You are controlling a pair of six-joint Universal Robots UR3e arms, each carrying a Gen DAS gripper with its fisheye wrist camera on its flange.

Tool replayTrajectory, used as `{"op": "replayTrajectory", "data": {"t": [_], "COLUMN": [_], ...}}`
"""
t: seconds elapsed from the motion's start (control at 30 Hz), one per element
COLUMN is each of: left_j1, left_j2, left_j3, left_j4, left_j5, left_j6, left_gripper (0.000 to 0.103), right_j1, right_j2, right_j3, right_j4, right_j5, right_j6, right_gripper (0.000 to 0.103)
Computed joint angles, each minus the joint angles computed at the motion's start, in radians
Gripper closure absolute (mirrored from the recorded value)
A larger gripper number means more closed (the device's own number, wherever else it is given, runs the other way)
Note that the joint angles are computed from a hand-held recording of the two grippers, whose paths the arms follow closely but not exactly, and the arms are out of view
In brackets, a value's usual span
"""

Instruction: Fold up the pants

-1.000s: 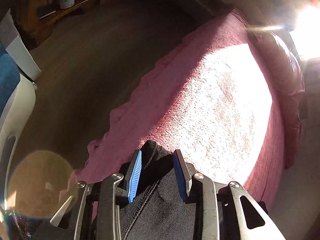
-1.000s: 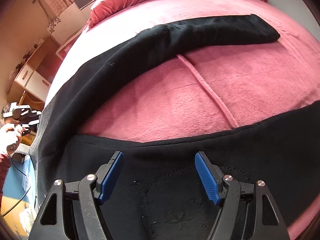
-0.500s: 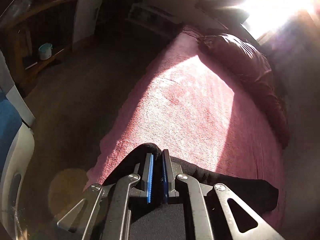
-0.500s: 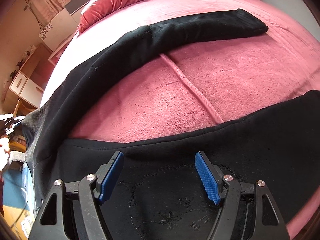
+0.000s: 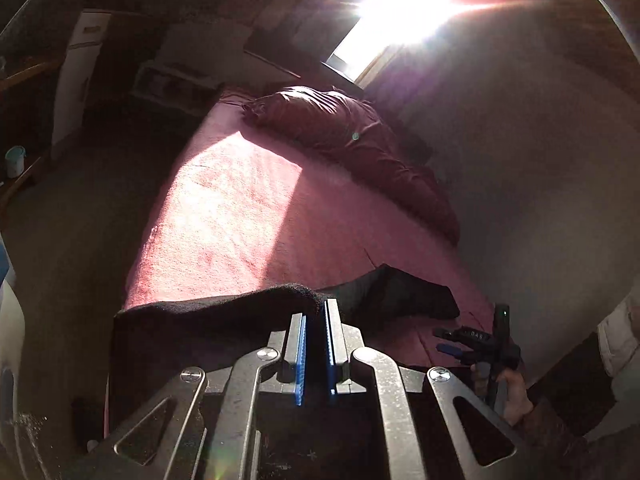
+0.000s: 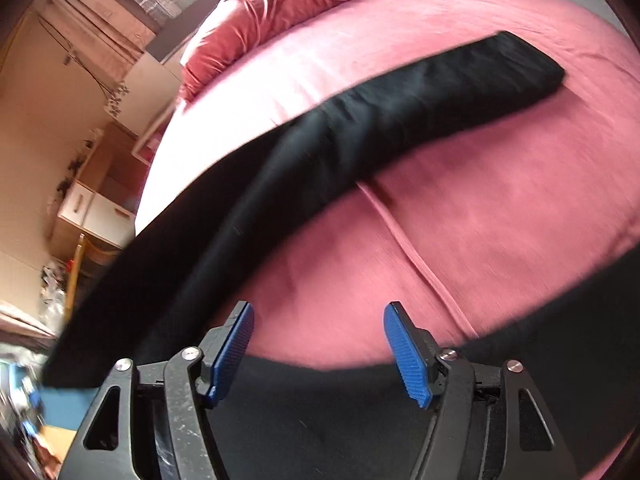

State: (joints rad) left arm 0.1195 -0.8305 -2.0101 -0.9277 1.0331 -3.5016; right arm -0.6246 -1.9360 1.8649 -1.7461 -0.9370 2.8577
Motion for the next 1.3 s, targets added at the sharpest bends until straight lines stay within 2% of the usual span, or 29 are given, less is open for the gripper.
{"op": "replayTrajectory", "data": {"t": [0.03,0.07,0.13,0.2,0.37,0.5,0.7,0.73,0.77,0.83,0.9,1.03,1.2,1.23,1.3], "left_j1": [-0.009,-0.036,-0.004,-0.036,-0.035,-0.006,0.041,0.053,0.086,0.122,0.210,0.270,0.282,0.275,0.292], "left_j2": [0.029,0.050,0.124,0.145,0.203,0.227,0.210,0.205,0.208,0.186,0.168,-0.005,-0.299,-0.337,-0.376], "left_j3": [-0.019,-0.032,-0.066,-0.081,-0.070,-0.053,-0.013,-0.003,0.008,0.029,0.052,0.103,0.276,0.306,0.343], "left_j4": [-0.016,-0.025,-0.090,-0.096,-0.178,-0.252,-0.333,-0.346,-0.377,-0.398,-0.445,-0.325,-0.193,-0.167,-0.161], "left_j5": [-0.002,0.025,-0.026,0.002,-0.011,-0.038,-0.066,-0.071,-0.093,-0.089,-0.124,-0.057,0.002,0.026,0.003], "left_j6": [0.006,0.001,0.014,0.001,0.013,0.048,0.123,0.136,0.162,0.180,0.218,0.174,0.086,0.064,0.063], "left_gripper": [0.095,0.095,0.096,0.096,0.096,0.096,0.096,0.096,0.096,0.096,0.096,0.096,0.096,0.096,0.096], "right_j1": [0.066,0.100,0.144,0.194,0.296,0.355,0.379,0.382,0.384,0.386,0.387,0.349,0.265,0.238,0.188], "right_j2": [0.079,0.132,0.229,0.334,0.605,0.777,0.941,0.951,0.964,0.977,0.971,0.892,0.692,0.619,0.486], "right_j3": [-0.043,-0.086,-0.167,-0.257,-0.547,-0.754,-0.950,-0.973,-1.002,-1.049,-1.082,-1.067,-0.909,-0.830,-0.688], "right_j4": [-0.079,-0.110,-0.150,-0.207,-0.245,-0.204,-0.149,-0.133,-0.118,-0.088,-0.072,-0.074,-0.117,-0.127,-0.133], "right_j5": [0.010,0.001,0.016,-0.003,-0.070,-0.156,-0.202,-0.203,-0.202,-0.201,-0.198,-0.122,0.020,0.060,0.114], "right_j6": [0.080,0.126,0.204,0.300,0.485,0.547,0.577,0.565,0.555,0.534,0.507,0.464,0.410,0.383,0.332], "right_gripper": [0.041,0.043,0.046,0.048,0.053,0.057,0.079,0.088,0.092,0.095,0.095,0.096,0.096,0.096,0.096]}}
